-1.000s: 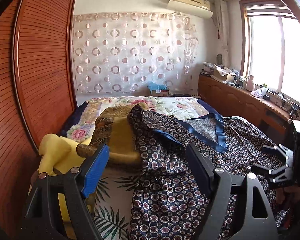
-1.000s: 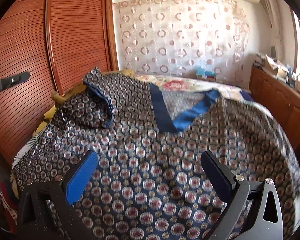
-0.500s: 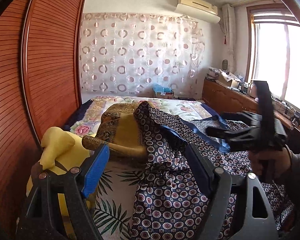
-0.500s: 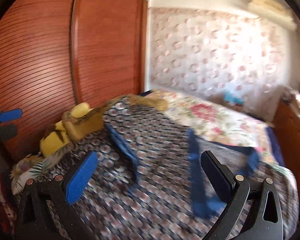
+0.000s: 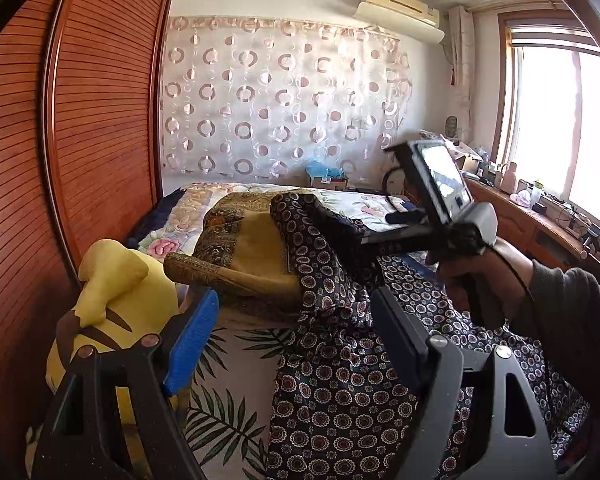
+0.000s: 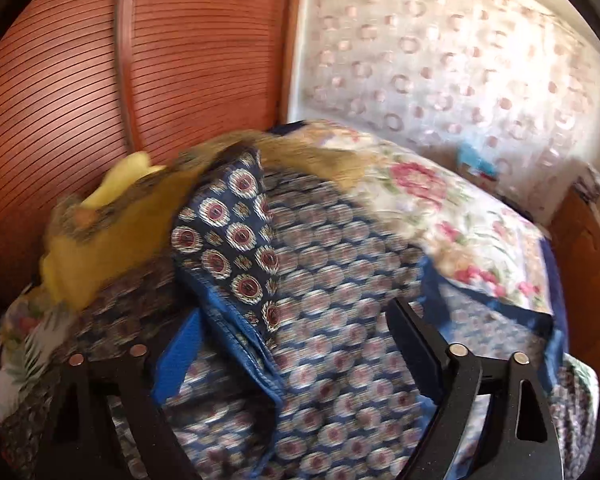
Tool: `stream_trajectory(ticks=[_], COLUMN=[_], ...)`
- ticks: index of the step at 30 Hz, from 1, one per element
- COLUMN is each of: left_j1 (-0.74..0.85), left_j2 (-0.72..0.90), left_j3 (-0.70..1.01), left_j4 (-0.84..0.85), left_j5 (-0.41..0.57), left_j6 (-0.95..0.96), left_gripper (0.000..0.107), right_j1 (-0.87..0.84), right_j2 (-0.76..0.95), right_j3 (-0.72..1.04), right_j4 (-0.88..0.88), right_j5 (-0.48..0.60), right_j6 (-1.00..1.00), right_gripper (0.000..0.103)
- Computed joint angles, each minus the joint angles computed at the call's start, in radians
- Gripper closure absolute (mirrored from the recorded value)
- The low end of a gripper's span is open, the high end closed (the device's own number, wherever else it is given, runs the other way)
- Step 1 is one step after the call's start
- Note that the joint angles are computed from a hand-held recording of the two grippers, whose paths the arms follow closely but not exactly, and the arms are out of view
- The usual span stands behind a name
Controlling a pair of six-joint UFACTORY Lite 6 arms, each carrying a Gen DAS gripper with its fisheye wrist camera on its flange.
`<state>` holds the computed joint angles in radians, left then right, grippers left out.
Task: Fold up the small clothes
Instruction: 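Lift the grasped side edge with the left tool and fold it toward the collar, then open the left tool and release the folded side onto the garment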
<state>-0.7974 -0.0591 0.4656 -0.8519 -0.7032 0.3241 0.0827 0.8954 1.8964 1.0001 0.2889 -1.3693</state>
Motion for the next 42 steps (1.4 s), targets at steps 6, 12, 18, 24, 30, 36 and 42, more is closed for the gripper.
stream_trajectory(ticks=[6,12,18,24,30,36,42], left_j1=[-0.004,-0.002,-0.004,-0.029,-0.049,-0.068,-0.078], left_j2=[0.065,0.181,0.319,0.454,0.597,0.716,0.851], left_j3=[0.050,0.166,0.318,0.480,0.662,0.822,1.009], left_j4=[0.028,0.042,0.016,-0.059,-0.119,-0.210,-0.418], left_j5=[0.006,0.047,0.101,0.136,0.188,0.250,0.341], left_j6=[-0.021,-0.023,0.011,0.090,0.173,0.300,0.556], left_gripper=[0.028,0.028,0.028,0.028,0.028,0.028,0.028], right_j1=[-0.078,-0.159,-0.308,-0.462,-0.646,-0.839,-0.987], right_j2=[0.097,-0.119,-0.350,-0.464,-0.561,-0.584,-0.522], right_j3=[0.226,-0.094,-0.471,-0.659,-0.802,-0.855,-0.818], right_j4=[-0.118,0.246,0.552,0.587,0.559,0.535,0.514], right_j5=[0.106,0.129,0.235,0.323,0.407,0.457,0.443], right_j6=[0.200,-0.217,-0.580,-0.720,-0.788,-0.843,-0.858], right_gripper=[0.014,0.014,0.014,0.014,0.014,0.014,0.014])
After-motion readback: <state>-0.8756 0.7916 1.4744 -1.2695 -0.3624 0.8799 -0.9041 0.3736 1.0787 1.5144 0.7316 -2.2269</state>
